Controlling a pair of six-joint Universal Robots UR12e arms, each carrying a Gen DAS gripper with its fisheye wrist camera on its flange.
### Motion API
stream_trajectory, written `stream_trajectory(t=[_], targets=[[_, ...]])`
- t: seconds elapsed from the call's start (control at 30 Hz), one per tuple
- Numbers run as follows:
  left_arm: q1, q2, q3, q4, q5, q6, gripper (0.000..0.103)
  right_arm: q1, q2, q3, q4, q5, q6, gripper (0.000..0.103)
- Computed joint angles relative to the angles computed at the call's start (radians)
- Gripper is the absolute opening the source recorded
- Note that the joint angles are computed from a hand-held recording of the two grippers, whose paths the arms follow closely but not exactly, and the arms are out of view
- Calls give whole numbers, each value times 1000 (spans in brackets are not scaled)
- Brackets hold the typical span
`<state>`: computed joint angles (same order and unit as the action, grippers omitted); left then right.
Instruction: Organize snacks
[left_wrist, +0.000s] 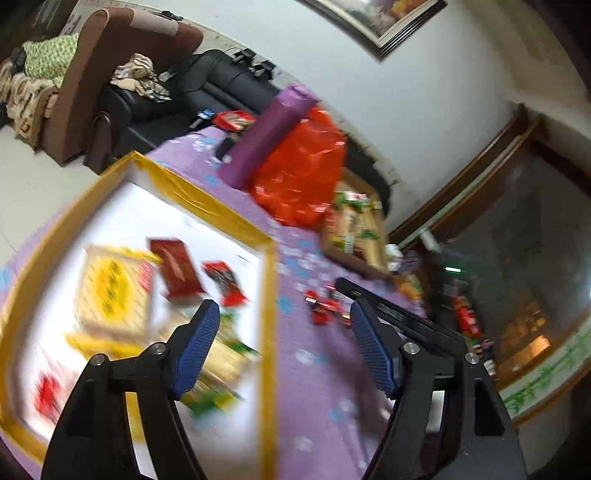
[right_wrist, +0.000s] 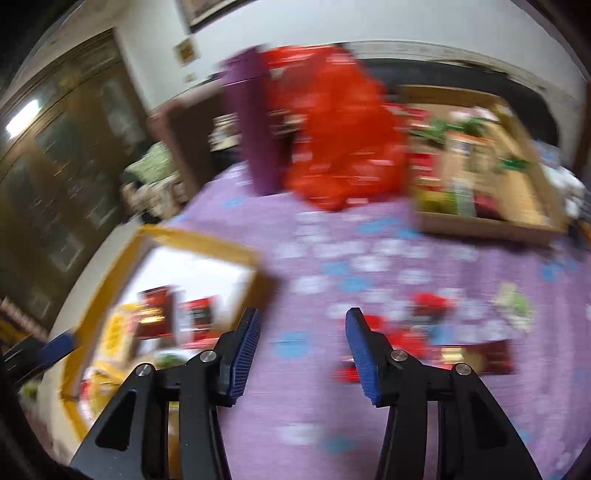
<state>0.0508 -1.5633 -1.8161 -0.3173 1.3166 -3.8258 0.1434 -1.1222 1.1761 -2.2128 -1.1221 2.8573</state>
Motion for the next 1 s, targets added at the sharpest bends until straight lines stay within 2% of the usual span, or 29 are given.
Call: stream_trajectory(t=[0.1,0.17,0.27,0.4,0.47,0.5,0.53,0.57,0.6,0.77,0.93,1.0], targets=[[-29,9,-25,61,2,-48,73,-25,24,-18,-2,-52,17,51],[-46,7,-34,80,8,-66,73,-36,40,-26,-2,-57,39,52],[-72,-7,-25,55,22,-67,73,-44,68,-44,-21,-36,104,51],[-91,-16,-10,13,55,-39,73,-27,103,-76,-23,-66,142,51],[-95,-17,-7,3,65,-30,73,-10,112,-84,-7,-120,110,51],[-96,-17,-8,0,67,-31,73,0,106,-69,-42,-158,88,43],[-96,-17,-8,-2,67,-32,73,8,103,-64,-47,-194,64,30],[-96,-18,-8,-4,68,-32,73,16,97,-55,-55,-234,39,27],[-97,-18,-8,-8,69,-31,73,17,92,-52,-44,-238,23,27],[-109,-25,2,-41,76,-2,73,-5,35,19,-2,-206,-65,27],[-131,-49,44,-116,86,56,73,-54,-56,126,77,-120,-146,28],[-144,-71,75,-146,94,102,73,-74,-95,181,40,-115,-169,27]])
